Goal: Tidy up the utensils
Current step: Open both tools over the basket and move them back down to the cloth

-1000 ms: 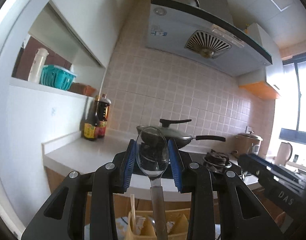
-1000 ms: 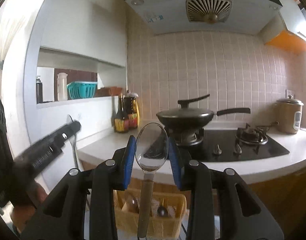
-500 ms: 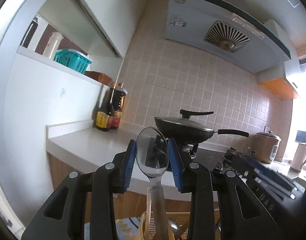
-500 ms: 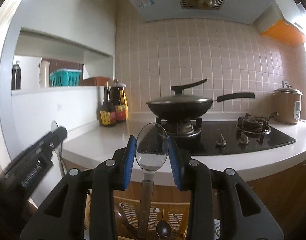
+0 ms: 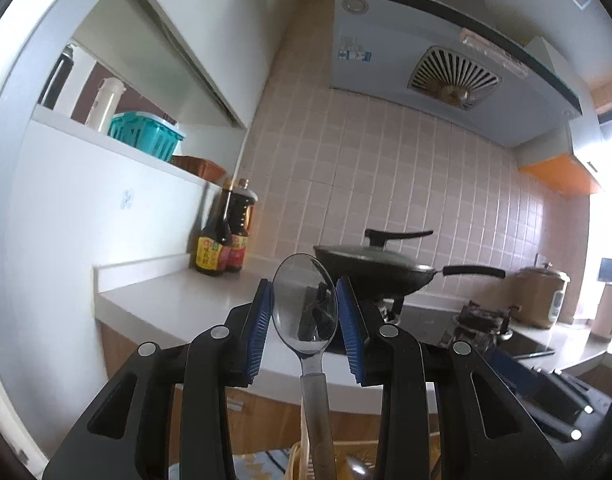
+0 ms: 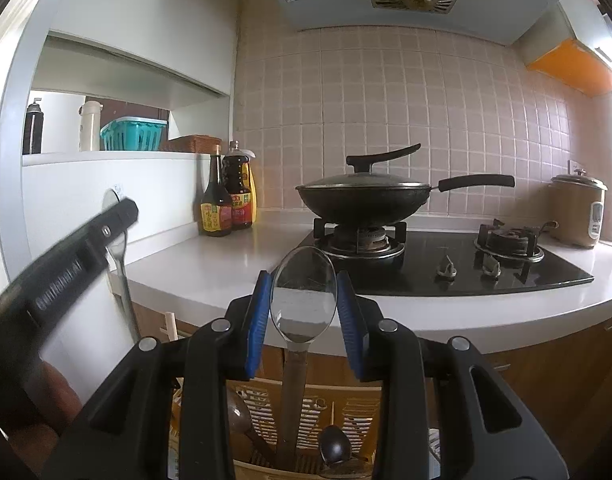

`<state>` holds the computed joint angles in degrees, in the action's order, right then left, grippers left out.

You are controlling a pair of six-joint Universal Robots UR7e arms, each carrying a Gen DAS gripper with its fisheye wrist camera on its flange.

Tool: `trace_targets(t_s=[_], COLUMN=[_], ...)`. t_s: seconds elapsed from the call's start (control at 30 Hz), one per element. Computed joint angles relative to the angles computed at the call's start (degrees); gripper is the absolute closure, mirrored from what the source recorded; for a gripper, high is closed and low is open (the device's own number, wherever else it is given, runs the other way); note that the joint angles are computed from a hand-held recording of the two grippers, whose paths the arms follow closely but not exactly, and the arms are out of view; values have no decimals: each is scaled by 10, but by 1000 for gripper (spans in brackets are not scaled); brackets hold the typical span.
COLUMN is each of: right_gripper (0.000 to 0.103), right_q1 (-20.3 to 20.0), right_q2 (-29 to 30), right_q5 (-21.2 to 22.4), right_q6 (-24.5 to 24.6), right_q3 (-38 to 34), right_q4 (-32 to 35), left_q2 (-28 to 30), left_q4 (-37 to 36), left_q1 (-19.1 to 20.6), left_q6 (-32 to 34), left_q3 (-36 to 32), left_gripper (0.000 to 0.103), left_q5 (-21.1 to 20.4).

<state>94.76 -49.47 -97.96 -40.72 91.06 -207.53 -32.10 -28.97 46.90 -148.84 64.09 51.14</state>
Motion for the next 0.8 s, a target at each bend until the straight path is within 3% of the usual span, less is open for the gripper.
trace_targets(t_s=[0.27, 0.33, 0.37, 0.5, 0.67, 0.8], right_gripper=[71, 58, 47, 43, 43, 43], right_q1=[-10, -13, -16, -18, 5, 26], right_q2=[-32, -46, -56, -106, -175, -225], right_q5=[17, 21, 26, 33, -46, -135], right_q6=[24, 40, 49, 70, 65, 73], right_q3=[33, 45, 54, 89, 128, 157], right_q4=[60, 73, 79, 139, 234, 341], left_q2=[4, -4, -13, -46, -47, -15], left_q4=[57, 89, 98, 164, 433, 658], left_q1=[8, 8, 8, 3, -8, -4], left_q6=[-16, -37, -48, -103, -240, -372], left_q3=[-1, 0, 7, 21, -43, -102], left_gripper=[70, 59, 58, 52, 49, 49], left_q5=[-2, -2, 1, 6, -14, 12])
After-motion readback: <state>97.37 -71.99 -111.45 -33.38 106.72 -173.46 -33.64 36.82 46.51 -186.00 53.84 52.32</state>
